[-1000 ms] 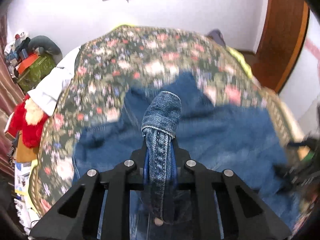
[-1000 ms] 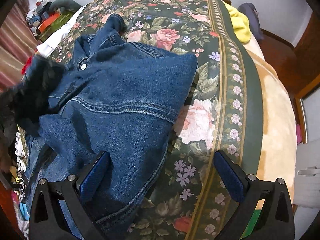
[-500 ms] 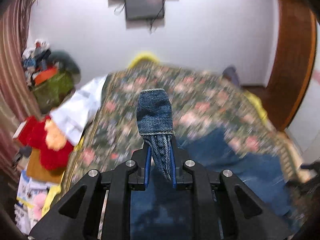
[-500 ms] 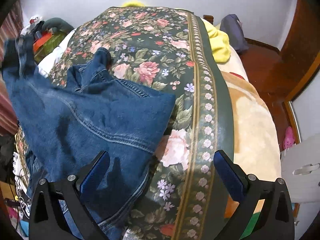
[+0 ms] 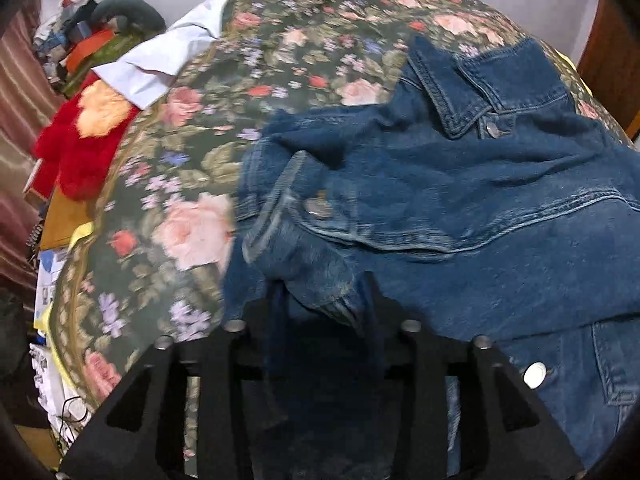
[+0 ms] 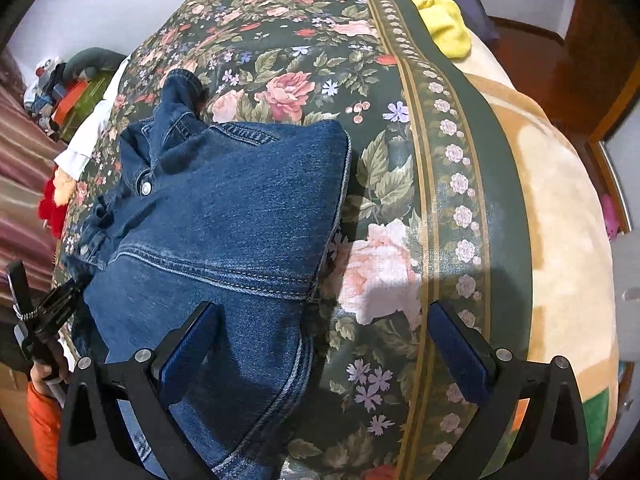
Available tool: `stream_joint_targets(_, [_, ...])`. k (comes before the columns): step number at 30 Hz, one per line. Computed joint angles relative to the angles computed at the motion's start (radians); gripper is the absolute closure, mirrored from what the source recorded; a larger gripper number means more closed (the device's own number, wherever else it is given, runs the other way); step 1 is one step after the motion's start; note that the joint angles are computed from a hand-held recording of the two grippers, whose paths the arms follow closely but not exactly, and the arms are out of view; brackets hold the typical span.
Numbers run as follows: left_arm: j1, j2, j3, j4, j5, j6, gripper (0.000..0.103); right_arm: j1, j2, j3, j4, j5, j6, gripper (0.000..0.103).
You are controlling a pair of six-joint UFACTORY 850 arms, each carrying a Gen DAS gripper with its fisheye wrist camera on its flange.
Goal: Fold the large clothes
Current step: 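Smooth the folded jacket with the left gripper while the right gripper presses it flat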
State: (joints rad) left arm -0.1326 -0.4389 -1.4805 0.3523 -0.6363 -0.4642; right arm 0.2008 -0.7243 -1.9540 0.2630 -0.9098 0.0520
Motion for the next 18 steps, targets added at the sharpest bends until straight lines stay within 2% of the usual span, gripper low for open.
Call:
stream_joint_targets(2, [0.010,0.026,0.022,0.020,0.003,-0.019,0.039,0.002,0.007,0.010,-0.005,0.008,-0.006,0.000])
stream_joint_targets(5, [0.034,0.065,0.043,-0.023,0.016,0.031,0.036,0.001,0.016,0.021,0.002,0.013,-0.017,0.000])
stream_joint_targets(9, [0.038,0.092,0.036,0.114,-0.017,-0.043,0.035,-0.005,0.019,0.026,0.019,0.018,-0.026,0.000])
stream_joint_targets(12, [0.070,0.073,-0.014,0.032,-0.014,0.020,0.026,-0.010,0.020,0.026,0.044,0.026,-0.029,0.000])
stream_joint_targets(14, [0.094,0.035,-0.068,-0.085,-0.017,0.106,0.023,-0.010,0.012,0.012,0.047,0.023,-0.028,0.000])
stream_joint_targets(16, [0.111,-0.023,-0.136,-0.194,-0.041,0.189,0.023,-0.006,0.004,-0.004,0.038,0.023,-0.031,0.000])
stream_joint_targets(18, [0.130,-0.107,-0.230,-0.305,-0.098,0.272,0.023,-0.003,-0.001,-0.015,0.030,0.039,-0.027,0.000])
